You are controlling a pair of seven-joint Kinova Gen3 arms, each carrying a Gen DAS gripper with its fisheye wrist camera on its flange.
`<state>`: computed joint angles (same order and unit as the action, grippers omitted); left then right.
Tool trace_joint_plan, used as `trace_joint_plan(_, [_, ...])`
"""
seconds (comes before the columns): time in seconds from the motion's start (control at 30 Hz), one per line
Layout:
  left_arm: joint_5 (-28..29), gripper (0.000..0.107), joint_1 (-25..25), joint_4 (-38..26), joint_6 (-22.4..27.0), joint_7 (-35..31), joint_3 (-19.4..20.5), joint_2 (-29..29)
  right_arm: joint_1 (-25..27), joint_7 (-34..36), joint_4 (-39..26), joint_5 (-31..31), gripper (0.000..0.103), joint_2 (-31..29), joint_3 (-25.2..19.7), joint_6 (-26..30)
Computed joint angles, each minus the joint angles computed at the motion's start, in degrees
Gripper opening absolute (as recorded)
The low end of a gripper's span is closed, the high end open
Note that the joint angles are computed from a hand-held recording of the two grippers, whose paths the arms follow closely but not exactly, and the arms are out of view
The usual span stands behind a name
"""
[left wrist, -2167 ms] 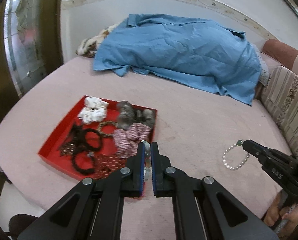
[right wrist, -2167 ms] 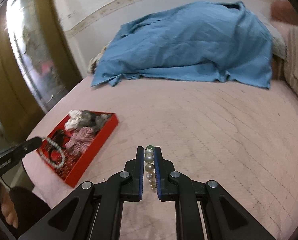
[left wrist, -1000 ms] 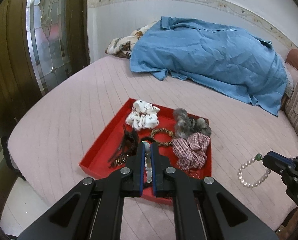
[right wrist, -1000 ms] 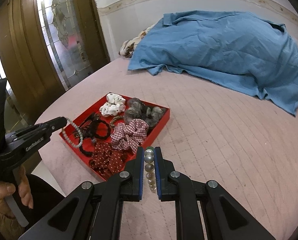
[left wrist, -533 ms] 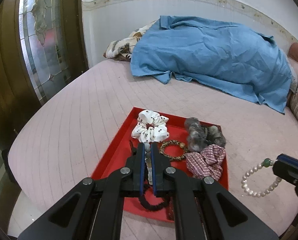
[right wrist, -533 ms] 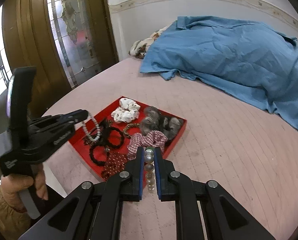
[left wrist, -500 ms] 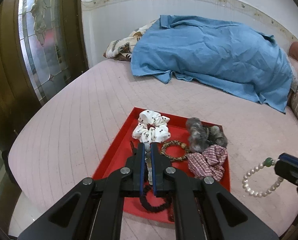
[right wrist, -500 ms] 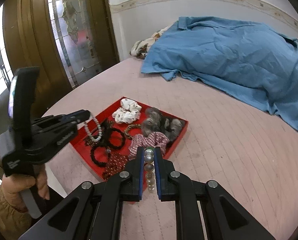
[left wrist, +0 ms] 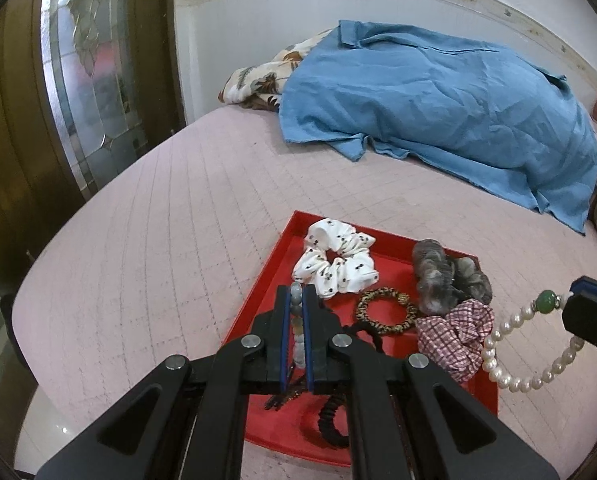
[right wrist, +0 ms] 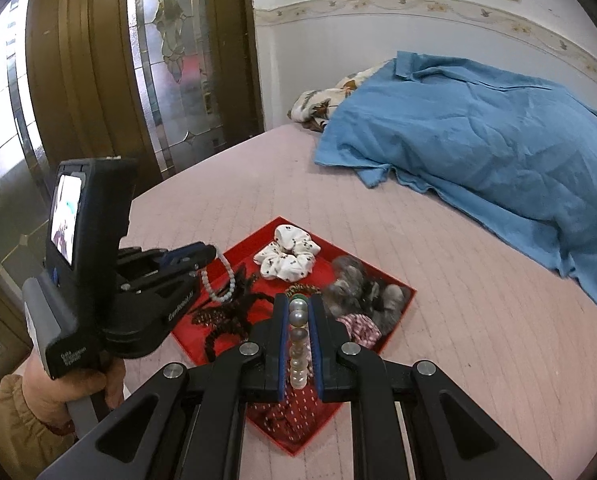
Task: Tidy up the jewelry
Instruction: 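Carry both bracelets over the red tray, then lower both bracelets into the red tray and open both tools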
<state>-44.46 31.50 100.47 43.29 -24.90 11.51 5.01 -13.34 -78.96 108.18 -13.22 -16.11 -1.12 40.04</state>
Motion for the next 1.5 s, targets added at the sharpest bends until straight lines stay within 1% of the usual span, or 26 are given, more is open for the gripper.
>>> trace_joint_plan(0.1, [2.15, 0.006, -1.47, 0.55, -1.94, -0.91, -0.70, -0.04, -0.11, -0.43, -0.86, 0.35, 0.011, 1.78, -0.63, -0.51])
trace_joint_plan(0.23, [5.15, 0.006, -3.45, 1.09, -4.13, -2.60, -1.65, 0.15, -0.19, -0.66, -2.02, -0.98, 0.011, 4.92, -0.33, -0.67])
trace_joint_plan(0.37, [6.52, 0.006, -4.24, 1.22, -4.58, -3.23, -2.22, 0.62, 0.38, -1.16, -3.33, -2.97, 0.011, 8.05, -0.15, -0.49])
trace_joint_plan(0.43, [6.46, 0.006, -4.12, 1.09, -4.26, -3.30, -2.36, 1.03, 0.74, -1.28, -3.90, -3.84, 0.011, 9.74, -0.26, -0.32])
trace_joint_plan(0.53, [4.45, 0.006, -2.94, 0.54, -2.34, -2.09, -2.57, 2.03, 1.33, -1.61, -4.36, -4.76, 0.011, 12.23, -0.75, 0.18])
trace_joint_plan(0.73, [4.09, 0.006, -2.27, -0.09, -0.08, -1.68, -3.21, 3.12, 2.36, -3.06, -3.73, -4.20, 0.011, 15.55, -2.02, 0.99])
trace_joint_plan(0.83, [4.82, 0.006, -2.42, -0.38, 0.33, -2.34, -3.50, 3.51, 2.84, -2.94, -3.42, -3.79, 0.011, 16.11, -2.21, 0.94])
trace_joint_plan(1.0, [4.43, 0.006, -1.80, -0.58, 1.22, -2.18, -3.70, 3.80, 2.91, -3.89, -3.44, -1.93, 0.011, 16.82, -2.70, 0.74])
trace_joint_plan(1.23, [5.83, 0.006, -1.92, -1.00, 1.85, -2.88, -3.96, 4.11, 2.65, -4.84, -3.15, -0.40, 0.011, 17.50, -3.21, 0.61])
trace_joint_plan(1.3, [6.14, 0.013, -2.06, -0.87, 1.68, -2.86, -4.02, 3.99, 2.56, -5.00, -3.08, -0.16, 0.011, 17.57, -3.26, 0.47])
trace_joint_plan(1.33, [6.19, 0.024, -2.10, -0.88, 1.62, -2.83, -4.05, 3.98, 2.54, -5.16, -3.04, -0.09, 0.011, 17.59, -3.26, 0.47])
trace_joint_plan(1.37, [5.89, 0.038, -1.97, -0.71, 1.51, -2.36, -4.10, 3.84, 2.56, -5.20, -2.99, -0.13, 0.011, 17.58, -3.24, 0.48])
trace_joint_plan(1.43, [4.34, 0.047, -1.46, -0.21, 1.16, -0.58, -4.20, 3.39, 2.60, -5.35, -2.99, -0.08, 0.011, 17.65, -3.20, 0.66])
trace_joint_plan(1.5, [2.78, 0.048, -1.02, 0.27, 1.22, 0.87, -3.98, 3.04, 2.59, -5.77, -2.99, 0.25, 0.011, 17.72, -3.19, 0.74])
